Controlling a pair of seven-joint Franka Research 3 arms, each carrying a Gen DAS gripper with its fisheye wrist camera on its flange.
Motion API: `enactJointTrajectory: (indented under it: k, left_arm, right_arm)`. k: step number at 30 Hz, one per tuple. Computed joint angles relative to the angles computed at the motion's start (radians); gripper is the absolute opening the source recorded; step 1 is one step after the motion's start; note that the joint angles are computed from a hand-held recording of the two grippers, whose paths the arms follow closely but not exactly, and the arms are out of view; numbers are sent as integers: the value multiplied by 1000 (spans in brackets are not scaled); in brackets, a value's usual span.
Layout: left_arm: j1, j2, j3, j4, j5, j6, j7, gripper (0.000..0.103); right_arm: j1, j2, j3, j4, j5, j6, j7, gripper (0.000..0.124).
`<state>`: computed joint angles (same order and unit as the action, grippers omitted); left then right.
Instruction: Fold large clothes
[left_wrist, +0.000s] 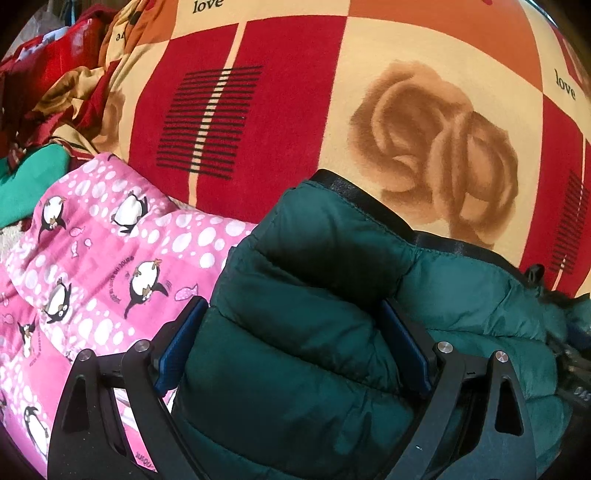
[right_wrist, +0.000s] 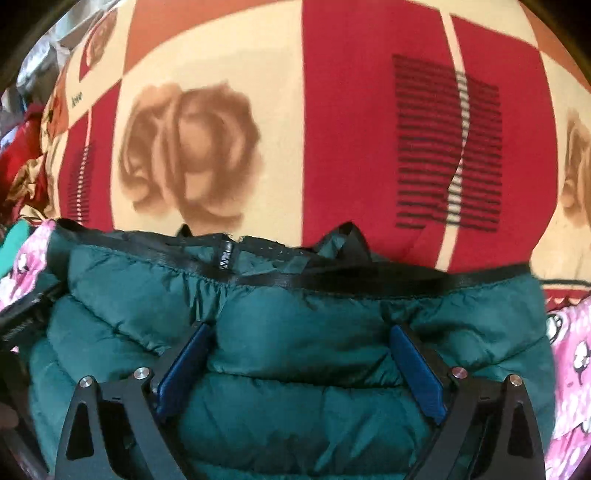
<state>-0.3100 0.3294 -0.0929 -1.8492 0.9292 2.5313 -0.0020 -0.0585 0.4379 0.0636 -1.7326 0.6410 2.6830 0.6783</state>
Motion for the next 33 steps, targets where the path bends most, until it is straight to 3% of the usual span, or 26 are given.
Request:
enactJointTrajectory:
  k: [3,7,12,16,20,23,28,33]
  left_arm:
    - [-10,8,2,12,13,-21,-6,93]
    - [-18,14,2,21,28,-46,-6,93]
    - [-18,13,1,19,36,-39,-19,93]
    - [-18,13,1,18,40,-38,-21,93]
    - [-17,12,2,15,46,-34,-30,94]
    - [-17,14,3,17,47,-33,-34,95]
    - [-22,18,4,21,59,-46,-42,95]
    - [-10,-4,-3,-3,42,-22,-37,95]
  right_arm:
    - [7,23,1,5,-2,29,7,100]
    - [7,30,-3,21,-28,3,33,100]
    - [-59,-39,27,-9,91,-46,-50,100]
    - [-59,-59,-14,-29,103,18,-96,100]
    - [-46,4,-69,17,8,66,-4,100]
    - [-86,48,-46,50,22,7,42,101]
    - [-97,71,-15,45,42,70,26,103]
    - [-90,39,-21,26,12,39,70,103]
